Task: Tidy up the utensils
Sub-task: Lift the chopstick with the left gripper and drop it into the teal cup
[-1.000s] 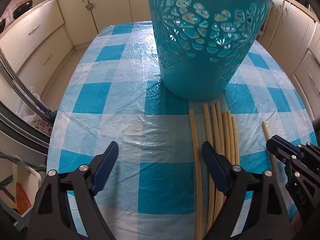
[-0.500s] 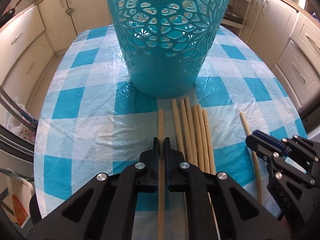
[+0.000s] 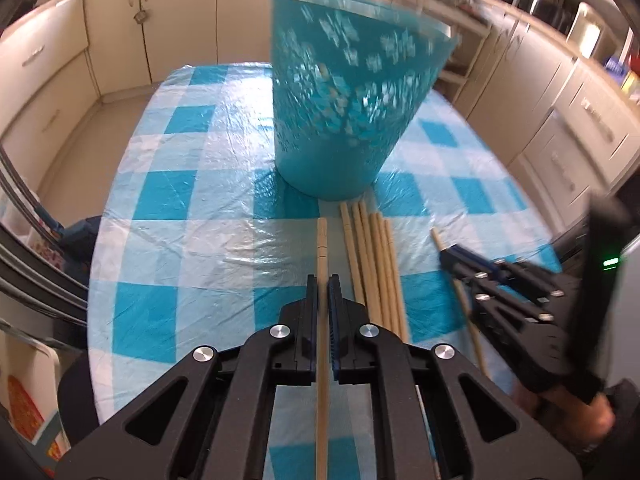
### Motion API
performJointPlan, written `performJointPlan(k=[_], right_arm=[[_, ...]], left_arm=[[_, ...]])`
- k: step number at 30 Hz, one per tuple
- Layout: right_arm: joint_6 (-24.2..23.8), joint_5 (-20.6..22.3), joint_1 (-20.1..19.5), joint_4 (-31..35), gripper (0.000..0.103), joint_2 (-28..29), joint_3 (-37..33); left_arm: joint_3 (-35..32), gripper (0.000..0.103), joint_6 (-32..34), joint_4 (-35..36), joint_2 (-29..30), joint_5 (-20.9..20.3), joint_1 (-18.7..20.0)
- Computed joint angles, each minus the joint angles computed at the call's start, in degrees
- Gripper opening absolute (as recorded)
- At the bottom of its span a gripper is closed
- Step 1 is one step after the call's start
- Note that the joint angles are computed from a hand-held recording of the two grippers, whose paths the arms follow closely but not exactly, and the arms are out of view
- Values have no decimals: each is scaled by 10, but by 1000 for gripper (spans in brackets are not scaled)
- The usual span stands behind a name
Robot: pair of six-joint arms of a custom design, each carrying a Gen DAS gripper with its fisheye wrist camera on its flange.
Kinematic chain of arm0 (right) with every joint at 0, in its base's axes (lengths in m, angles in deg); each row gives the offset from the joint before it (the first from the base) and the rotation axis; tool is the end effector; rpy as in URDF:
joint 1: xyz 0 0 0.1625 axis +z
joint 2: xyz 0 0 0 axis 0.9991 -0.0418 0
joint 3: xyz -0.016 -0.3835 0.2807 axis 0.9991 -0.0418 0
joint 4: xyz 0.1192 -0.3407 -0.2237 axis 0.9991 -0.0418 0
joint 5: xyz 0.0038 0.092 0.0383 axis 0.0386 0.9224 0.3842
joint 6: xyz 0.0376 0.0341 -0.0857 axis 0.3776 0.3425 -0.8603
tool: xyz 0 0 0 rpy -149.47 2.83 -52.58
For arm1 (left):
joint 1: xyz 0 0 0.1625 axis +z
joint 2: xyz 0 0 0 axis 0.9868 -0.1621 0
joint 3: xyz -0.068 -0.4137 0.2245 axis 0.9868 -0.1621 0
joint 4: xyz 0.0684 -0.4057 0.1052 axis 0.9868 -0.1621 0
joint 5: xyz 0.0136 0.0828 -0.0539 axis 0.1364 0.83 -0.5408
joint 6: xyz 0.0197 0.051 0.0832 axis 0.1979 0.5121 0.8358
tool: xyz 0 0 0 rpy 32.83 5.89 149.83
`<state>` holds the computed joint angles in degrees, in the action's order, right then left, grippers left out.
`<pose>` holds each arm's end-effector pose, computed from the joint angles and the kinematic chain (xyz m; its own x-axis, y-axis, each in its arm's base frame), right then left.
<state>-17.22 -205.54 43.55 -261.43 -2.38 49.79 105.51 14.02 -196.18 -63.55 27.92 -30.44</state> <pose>0.4046 -0.3707 0.0135 -0.8485 0.0653 0.5252 -0.2618 0.8106 -0.5238 -0.1452 -0.4705 0.3863 -0.7473 0.3837 -0.5425 0.5520 0.8130 -0.1853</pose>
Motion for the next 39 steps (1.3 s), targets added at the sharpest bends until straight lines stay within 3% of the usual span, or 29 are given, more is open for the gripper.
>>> performJointPlan(k=[5,15,27,34,39], right_arm=[[1,13,-5,-23,10,-2,7],[-4,28,-12,-53,11,-5,19],[-7,60,-22,-102,12,-7,35],[-10,75,-27,-122,15,-7,41],[-10,80,-29,-128,15,-8,43]], left_arm=[[-28,5,14,-12,-41,-71,7],[-81,5,40,-110,-41,-110,-36],[-145,6,129,-427,118,-46,-56],[-180,6,169,-509,201,-15,-36],[-165,6,188,-545,219,9,-23]])
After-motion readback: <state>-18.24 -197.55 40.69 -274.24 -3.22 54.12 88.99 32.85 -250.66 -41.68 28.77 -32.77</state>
